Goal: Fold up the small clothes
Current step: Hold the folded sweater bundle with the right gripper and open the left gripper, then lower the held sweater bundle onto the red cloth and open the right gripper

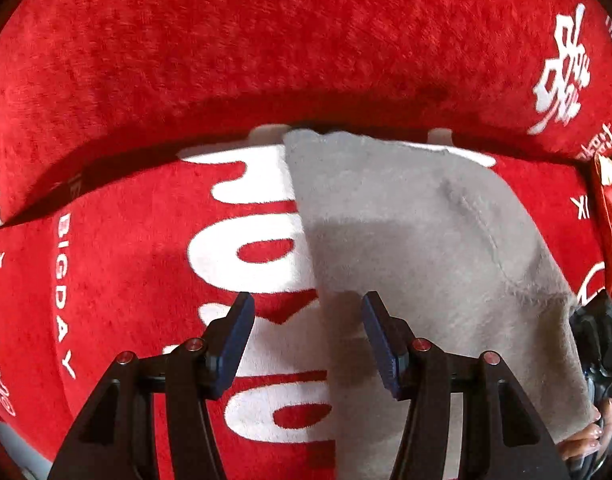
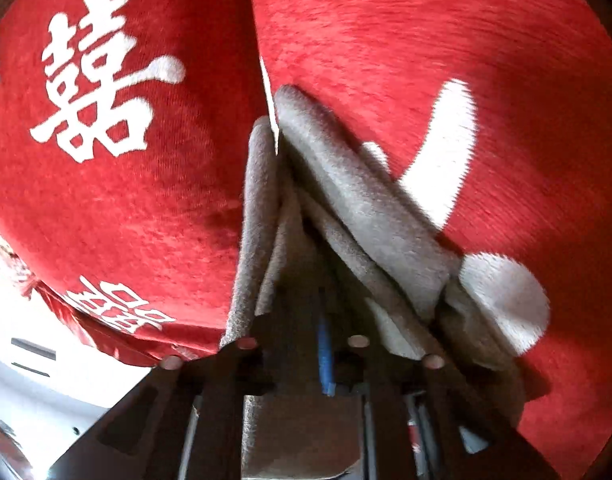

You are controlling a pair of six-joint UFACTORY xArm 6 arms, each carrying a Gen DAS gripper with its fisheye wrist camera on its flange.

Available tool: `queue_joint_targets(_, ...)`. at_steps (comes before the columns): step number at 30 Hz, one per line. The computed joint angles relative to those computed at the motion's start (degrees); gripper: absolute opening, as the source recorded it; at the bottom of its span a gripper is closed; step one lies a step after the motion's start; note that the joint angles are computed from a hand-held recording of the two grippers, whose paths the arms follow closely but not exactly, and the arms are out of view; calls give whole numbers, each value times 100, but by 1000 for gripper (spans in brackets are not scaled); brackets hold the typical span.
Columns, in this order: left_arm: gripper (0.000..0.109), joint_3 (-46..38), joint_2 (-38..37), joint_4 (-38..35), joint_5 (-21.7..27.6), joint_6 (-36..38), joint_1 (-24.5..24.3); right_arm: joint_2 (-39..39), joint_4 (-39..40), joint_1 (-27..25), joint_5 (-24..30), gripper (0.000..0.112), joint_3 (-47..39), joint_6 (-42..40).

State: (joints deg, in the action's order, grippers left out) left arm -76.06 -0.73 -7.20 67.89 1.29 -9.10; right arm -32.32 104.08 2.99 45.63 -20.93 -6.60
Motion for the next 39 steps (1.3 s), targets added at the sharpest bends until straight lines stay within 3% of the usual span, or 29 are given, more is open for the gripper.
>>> queue_joint_targets(2, 57, -23, 18, -59, 14, 82, -24, -89, 436, -3, -43, 60, 113, -221)
queue_joint_targets(3, 57, -78, 65, -26, 83, 92, -55, -67, 679, 41, -90, 60, 60, -330)
queue_joint_targets(5, 83, -114, 111, 55, 87, 27, -96, -21, 482, -49, -8, 60, -15, -358)
queue_joint_targets(6, 102, -64, 84, 20, -4, -22, -91, 103, 114, -125, 103, 60, -156, -313)
queue_joint_targets(15, 102, -79, 130, 281, 15, -222, -110, 1413, -2701, -233, 799, 57, -1892, -34)
queue_joint_targets(16, 102, -122, 191, 171, 109, -197, -68, 1528, -3055, -196, 825, 50, -2077, 42)
queue_joint_targets(18, 102, -204, 356, -5, 355, -256, 17, 1757, -3982, -93, 906, 15, -2457, 299)
queue_joint_targets(21, 102, -123, 275, -226, 290, -197, 63, 1651, -4772, 92, 725, 14, -2688, 210)
queue_joint_targets(26, 102, 95, 90, 13, -80, 34, -190, 1173, -4833, -55, 507, 13, -2447, 32)
queue_joint_targets(34, 102, 338, 11, 176, -231, 155, -406, 1169, -5399, -139, 452, 15, -1906, 909)
queue_joint_targets(39, 102, 314, -164, 331, -125, 221, -339, 909, -6815, -74, 722, 15, -2108, 1682)
